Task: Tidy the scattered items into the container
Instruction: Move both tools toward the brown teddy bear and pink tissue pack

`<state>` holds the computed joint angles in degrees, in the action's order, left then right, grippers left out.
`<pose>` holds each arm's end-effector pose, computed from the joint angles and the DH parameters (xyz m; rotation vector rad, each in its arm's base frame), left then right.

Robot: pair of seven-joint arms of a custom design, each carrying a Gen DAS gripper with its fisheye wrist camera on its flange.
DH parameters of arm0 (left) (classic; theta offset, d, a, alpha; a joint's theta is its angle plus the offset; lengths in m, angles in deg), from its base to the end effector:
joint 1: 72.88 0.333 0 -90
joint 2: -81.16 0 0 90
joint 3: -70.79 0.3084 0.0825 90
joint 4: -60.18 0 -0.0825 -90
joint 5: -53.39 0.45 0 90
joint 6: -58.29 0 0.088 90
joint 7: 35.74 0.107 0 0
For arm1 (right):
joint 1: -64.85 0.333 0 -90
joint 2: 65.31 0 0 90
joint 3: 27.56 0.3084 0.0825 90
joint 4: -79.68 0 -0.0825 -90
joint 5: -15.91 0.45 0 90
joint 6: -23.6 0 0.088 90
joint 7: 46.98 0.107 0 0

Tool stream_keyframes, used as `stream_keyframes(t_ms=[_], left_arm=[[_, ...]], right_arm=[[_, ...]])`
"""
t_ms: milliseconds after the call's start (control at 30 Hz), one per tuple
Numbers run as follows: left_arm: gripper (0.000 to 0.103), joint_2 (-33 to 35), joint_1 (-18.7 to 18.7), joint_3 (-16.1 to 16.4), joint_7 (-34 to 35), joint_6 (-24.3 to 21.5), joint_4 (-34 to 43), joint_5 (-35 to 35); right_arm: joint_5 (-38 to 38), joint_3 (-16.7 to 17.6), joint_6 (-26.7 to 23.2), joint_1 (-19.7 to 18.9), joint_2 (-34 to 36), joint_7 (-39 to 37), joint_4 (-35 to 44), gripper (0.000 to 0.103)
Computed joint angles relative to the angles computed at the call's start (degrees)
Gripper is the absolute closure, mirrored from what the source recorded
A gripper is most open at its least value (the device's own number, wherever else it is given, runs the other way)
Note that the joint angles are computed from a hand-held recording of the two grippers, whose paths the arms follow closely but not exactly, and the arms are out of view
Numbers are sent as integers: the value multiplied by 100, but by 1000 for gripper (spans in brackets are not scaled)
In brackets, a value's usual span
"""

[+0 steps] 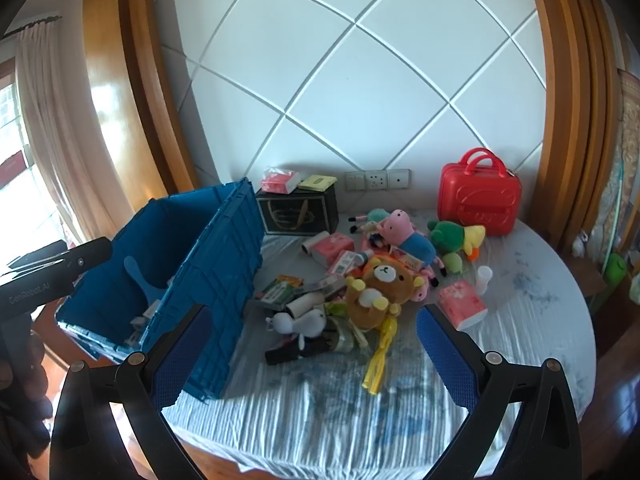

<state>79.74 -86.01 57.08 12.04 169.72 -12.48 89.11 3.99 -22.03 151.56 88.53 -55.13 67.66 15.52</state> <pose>0.5580 -0.2416 0.8530 -1.8154 1.4099 -0.6821 0.6051 0.3203 0.8313 -1.6798 1.4973 -0.5808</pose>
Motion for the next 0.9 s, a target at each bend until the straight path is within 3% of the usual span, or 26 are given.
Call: stream_keyframes(t_ms=[633, 900], left_arm=[[0, 252, -123, 25, -93, 119, 79, -102], [0, 313, -96, 128, -5, 659, -354, -919]], right_arm=[[306, -44, 109, -208, -59, -321, -235, 0], [506, -83, 289, -421, -388, -469, -949, 0]])
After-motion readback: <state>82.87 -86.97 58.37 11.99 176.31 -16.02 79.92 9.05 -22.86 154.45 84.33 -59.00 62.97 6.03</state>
